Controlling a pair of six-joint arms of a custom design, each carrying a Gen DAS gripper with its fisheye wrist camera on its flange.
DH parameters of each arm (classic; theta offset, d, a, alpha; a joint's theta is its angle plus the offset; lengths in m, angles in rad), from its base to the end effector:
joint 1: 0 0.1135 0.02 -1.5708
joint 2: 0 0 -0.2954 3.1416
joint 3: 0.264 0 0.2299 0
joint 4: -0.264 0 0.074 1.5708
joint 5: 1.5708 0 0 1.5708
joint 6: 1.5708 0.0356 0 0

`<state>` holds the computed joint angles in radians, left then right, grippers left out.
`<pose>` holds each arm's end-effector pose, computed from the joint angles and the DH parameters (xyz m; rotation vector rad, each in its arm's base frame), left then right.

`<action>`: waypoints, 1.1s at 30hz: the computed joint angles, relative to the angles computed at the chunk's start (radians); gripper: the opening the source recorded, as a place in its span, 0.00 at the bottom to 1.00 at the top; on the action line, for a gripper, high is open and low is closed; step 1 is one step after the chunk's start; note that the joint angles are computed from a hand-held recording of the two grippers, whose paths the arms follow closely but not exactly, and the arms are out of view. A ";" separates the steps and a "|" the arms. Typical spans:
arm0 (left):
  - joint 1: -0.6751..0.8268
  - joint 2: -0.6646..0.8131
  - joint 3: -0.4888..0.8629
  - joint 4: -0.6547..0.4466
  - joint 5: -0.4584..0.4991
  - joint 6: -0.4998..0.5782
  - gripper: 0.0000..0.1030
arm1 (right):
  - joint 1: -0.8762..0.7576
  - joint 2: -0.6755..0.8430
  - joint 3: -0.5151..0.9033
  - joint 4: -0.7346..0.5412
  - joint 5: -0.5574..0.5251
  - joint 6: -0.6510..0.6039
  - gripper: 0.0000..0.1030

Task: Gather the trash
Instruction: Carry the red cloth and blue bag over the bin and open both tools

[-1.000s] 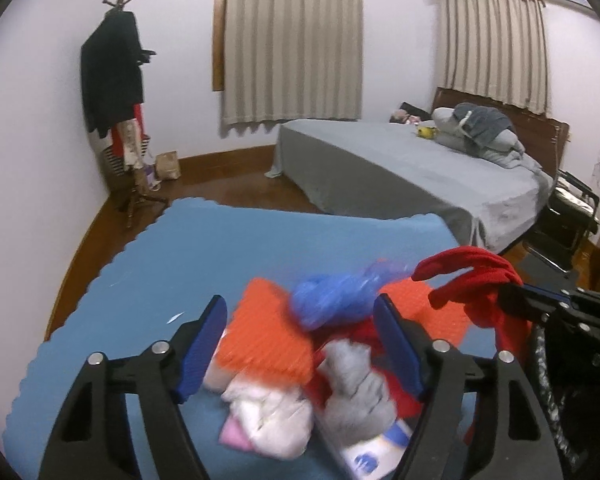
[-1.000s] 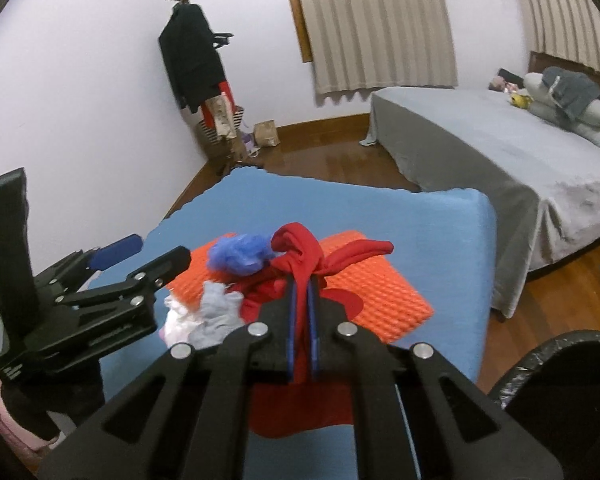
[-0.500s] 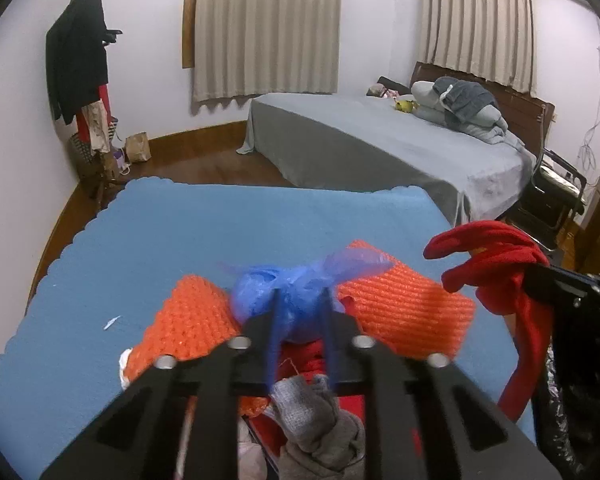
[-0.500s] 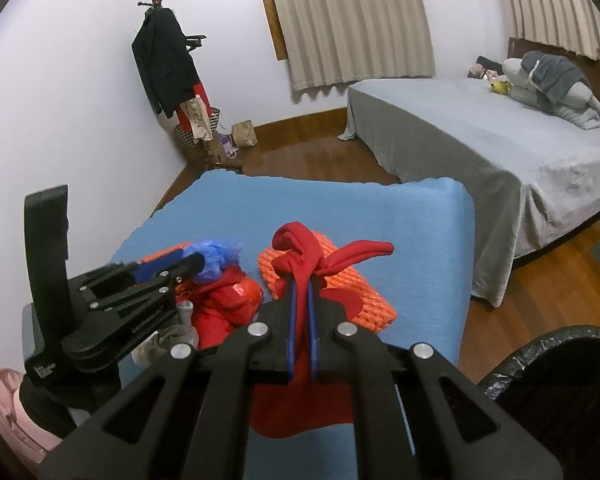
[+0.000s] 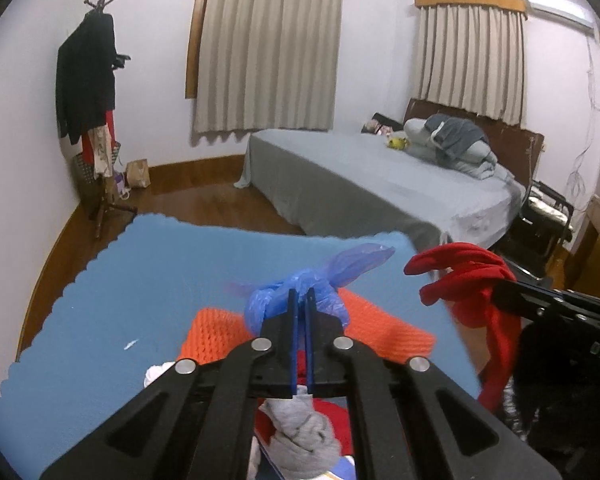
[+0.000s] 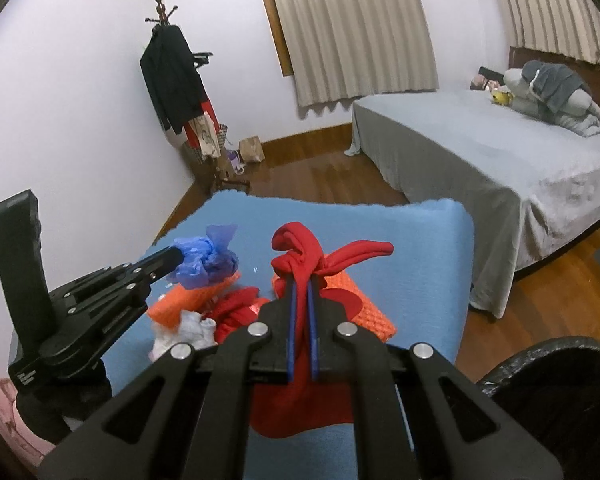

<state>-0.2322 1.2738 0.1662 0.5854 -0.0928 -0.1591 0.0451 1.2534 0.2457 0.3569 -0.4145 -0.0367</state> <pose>0.1771 -0.0385 0.1696 0.0203 2.0935 -0.1400 0.1810 0.0225 0.1739 -0.3166 2.1731 0.4638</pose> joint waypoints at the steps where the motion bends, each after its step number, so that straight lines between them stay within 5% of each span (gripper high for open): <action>1: -0.015 -0.034 0.006 -0.033 -0.010 -0.005 0.03 | -0.020 -0.045 0.011 -0.052 -0.013 -0.010 0.05; 9: -0.231 -0.239 0.075 -0.275 -0.114 -0.081 0.02 | -0.290 -0.276 0.069 -0.396 -0.177 -0.168 0.04; 19: -0.605 -0.168 0.144 -0.296 -0.259 -0.201 0.02 | -0.951 -0.226 0.170 -0.823 -0.454 -0.720 0.04; 26: -0.783 0.004 0.197 -0.199 -0.275 -0.232 0.02 | -1.283 -0.017 0.218 -0.890 -0.490 -1.018 0.04; 33: -0.857 0.187 0.259 -0.106 -0.216 -0.244 0.02 | -1.412 0.135 0.240 -0.808 -0.463 -1.082 0.05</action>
